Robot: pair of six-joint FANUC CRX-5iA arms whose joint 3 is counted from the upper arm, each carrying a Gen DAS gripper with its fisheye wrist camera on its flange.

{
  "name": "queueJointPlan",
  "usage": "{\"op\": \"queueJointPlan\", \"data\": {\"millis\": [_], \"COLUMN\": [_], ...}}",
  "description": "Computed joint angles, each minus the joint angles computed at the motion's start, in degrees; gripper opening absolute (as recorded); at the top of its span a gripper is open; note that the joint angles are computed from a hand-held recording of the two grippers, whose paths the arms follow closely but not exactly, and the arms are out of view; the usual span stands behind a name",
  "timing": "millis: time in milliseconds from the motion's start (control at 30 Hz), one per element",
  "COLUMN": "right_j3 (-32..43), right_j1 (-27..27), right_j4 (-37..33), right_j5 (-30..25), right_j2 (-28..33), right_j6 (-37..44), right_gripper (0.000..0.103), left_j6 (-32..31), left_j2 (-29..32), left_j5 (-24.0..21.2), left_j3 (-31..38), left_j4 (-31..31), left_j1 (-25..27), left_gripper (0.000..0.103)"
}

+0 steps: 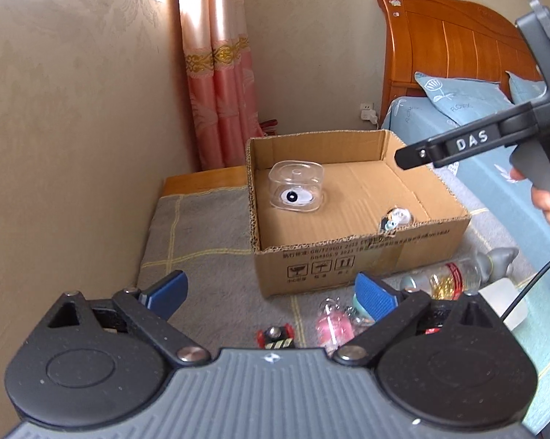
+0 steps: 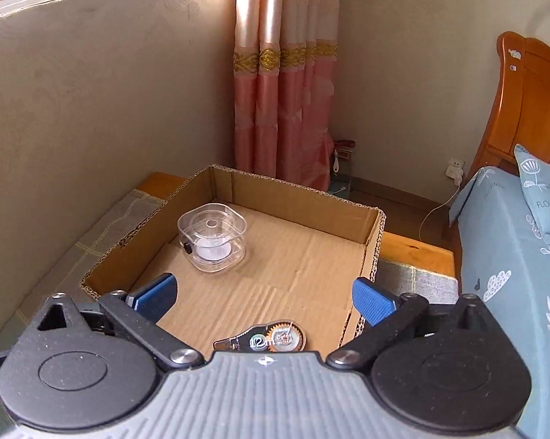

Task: Organize rigid objects
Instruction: 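Carry the tub and tape into the box and release both tools, then move the left tool to the clear jar while the right tool approaches the white bottle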

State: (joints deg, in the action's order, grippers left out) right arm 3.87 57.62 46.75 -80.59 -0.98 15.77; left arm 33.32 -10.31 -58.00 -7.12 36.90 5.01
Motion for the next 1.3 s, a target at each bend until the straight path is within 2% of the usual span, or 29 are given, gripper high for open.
{"op": "queueJointPlan", "data": {"millis": [367, 600, 733, 900, 967, 1100, 1300], "right_j3": [-2.61, -8.09, -12.26, -17.31, -19.20, -20.55, -21.26], "right_j1": [6.89, 14.27, 18.81, 22.88, 23.91, 24.08, 23.71], "right_j4": [1.95, 4.38, 2.19, -0.52, -1.51, -4.41, -6.50], "right_j5": [-4.17, -11.31, -14.20, -14.41, -13.48, -10.97, -9.75], "right_j2": [-1.73, -2.84, -4.95, -8.50, -9.76, -10.44, -9.72], "right_j6": [-2.70, -10.75, -19.29, -31.28, -35.11, -36.30, -36.08], "right_gripper": [0.103, 0.103, 0.103, 0.103, 0.103, 0.103, 0.103], "left_j6": [-2.08, -3.51, -5.27, -7.08, -7.28, -5.97, -3.30], "left_j2": [-4.42, -8.03, -9.53, -9.93, -10.19, -9.66, -8.11], "left_j5": [1.13, 0.92, -1.18, -5.48, -5.86, -7.85, -8.05], "left_j3": [-5.32, -9.85, -12.30, -13.52, -13.96, -14.36, -14.19], "left_j4": [0.91, 2.20, 3.65, 2.12, 0.62, -2.07, -5.48], "left_j1": [0.80, 2.47, 5.02, 7.70, 8.15, 9.07, 7.78], "left_gripper": [0.100, 0.100, 0.100, 0.100, 0.100, 0.100, 0.100]}}
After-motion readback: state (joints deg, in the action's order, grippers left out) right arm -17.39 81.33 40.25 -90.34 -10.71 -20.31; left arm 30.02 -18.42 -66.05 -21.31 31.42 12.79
